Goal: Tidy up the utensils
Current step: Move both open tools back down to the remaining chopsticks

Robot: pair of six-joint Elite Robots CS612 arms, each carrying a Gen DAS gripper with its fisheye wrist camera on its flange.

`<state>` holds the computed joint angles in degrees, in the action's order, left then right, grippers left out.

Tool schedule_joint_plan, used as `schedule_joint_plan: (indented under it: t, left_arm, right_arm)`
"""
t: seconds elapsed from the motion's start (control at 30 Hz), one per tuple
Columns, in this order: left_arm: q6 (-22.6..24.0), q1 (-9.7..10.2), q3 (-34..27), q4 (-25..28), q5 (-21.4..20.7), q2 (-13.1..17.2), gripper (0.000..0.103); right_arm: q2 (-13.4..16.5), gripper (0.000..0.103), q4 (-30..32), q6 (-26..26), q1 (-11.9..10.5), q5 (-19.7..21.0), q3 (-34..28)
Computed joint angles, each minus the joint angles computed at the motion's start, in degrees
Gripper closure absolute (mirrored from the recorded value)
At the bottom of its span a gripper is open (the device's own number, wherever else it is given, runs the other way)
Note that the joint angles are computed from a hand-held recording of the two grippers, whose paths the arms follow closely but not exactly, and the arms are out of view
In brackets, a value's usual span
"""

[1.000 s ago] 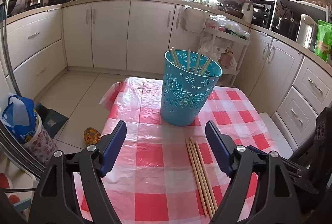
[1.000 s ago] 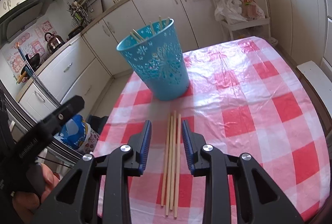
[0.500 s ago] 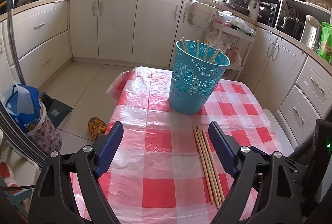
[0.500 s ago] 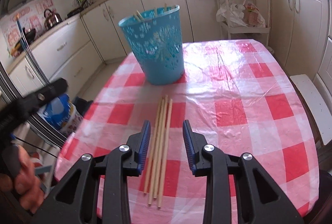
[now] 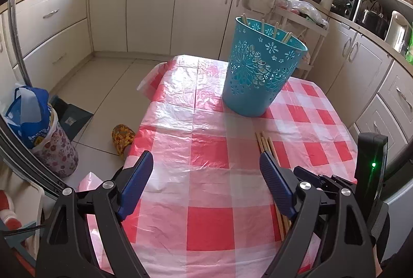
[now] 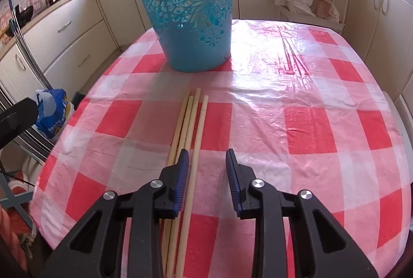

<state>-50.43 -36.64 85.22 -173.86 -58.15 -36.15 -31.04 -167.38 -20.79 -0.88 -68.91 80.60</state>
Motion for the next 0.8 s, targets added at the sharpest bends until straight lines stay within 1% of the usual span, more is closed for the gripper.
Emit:
schedule_joint_plan:
  t: [0.1, 0.2, 0.27, 0.37, 0.43, 0.47, 0.63, 0.8]
  left_arm:
    - [0.1, 0.16, -0.55, 0.63, -0.72, 0.42, 0.022]
    - [0.45, 0.3, -1.57, 1.82, -1.72, 1.04, 0.022]
    - [1.44, 0.35, -2.8, 3.07, -2.44, 1.84, 0.022]
    - [3.04, 0.54, -5.39, 5.9, -3.99, 3.44, 0.022]
    - [3.75, 0.76, -7.39, 8.16, -5.07, 4.59, 0.022]
    - [3.81, 0.85, -8.29, 9.05, -5.41, 5.12, 0.022]
    - [4.39, 1.19, -11.46, 11.68, -6.95, 6.89, 0.022]
    - [6.19, 1.19, -13.85, 13.97, -8.08, 8.07, 0.022]
  right_arm:
    - [0.06, 0.076, -0.45, -1.26, 0.21, -1.02, 0.05]
    - [0.03, 0.082, -1.05, -2.56, 0.21, -1.6, 0.27]
    - [-0.01, 0.088, -1.03, -3.08, 0.02, -1.66, 0.31]
    - [-0.13, 0.09, -1.07, -2.83, -0.8, -0.45, 0.65]
    - [-0.13, 0.09, -1.23, -1.68, -1.77, 2.26, 0.76]
    - [-0.1, 0.09, -1.0, -1.23, -2.07, 2.71, 0.65]
    - [0.62, 0.09, 3.37, 2.46, -3.37, 7.02, -1.28]
    - [0.75, 0.09, 3.8, 2.85, -3.47, 8.14, -1.49]
